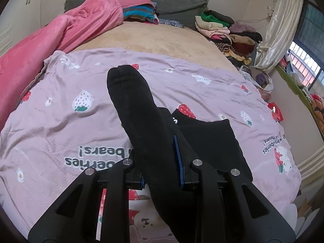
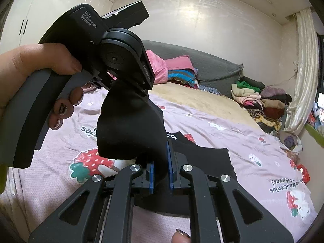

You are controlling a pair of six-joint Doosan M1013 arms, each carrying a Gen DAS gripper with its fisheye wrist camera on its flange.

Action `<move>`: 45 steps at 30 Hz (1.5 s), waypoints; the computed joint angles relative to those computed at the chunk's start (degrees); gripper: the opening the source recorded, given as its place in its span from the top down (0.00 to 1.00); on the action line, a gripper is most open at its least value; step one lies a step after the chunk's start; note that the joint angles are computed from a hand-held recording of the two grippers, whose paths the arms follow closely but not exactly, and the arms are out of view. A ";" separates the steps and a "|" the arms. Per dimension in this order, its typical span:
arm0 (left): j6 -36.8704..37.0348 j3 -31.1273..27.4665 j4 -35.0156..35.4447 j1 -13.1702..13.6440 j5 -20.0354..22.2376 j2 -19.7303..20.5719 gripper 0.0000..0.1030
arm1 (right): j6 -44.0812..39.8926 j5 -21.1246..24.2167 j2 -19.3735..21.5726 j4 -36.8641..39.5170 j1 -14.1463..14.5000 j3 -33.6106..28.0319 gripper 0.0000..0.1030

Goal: Fold small clothes
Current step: 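Lift the held sweatshirt half with both grippers and fold it over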

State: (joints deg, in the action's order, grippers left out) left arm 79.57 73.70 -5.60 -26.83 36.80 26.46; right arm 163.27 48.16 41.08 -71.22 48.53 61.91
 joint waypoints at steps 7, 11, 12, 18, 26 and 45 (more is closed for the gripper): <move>-0.72 -1.32 1.46 -1.40 0.87 0.87 0.86 | 2.57 -0.02 -1.09 -0.27 -0.52 2.00 0.91; -0.86 -2.56 2.21 -2.15 1.77 1.73 0.86 | 4.18 -0.49 -1.82 -0.16 -0.99 3.46 0.91; -0.86 -3.05 2.48 -2.43 2.09 2.05 0.86 | 4.59 -0.57 -1.97 -0.15 -1.07 3.76 0.91; -0.75 -5.26 3.40 -3.65 3.73 3.62 0.85 | 6.68 -1.55 -3.09 0.88 -1.85 6.00 0.91; -0.47 -9.02 4.79 -5.47 7.18 6.46 0.80 | 8.02 -4.20 -4.51 4.74 -3.45 8.93 0.91; 1.12 -20.52 1.65 -7.96 18.07 15.46 0.56 | 14.46 -17.29 -8.10 17.01 -8.36 16.69 0.83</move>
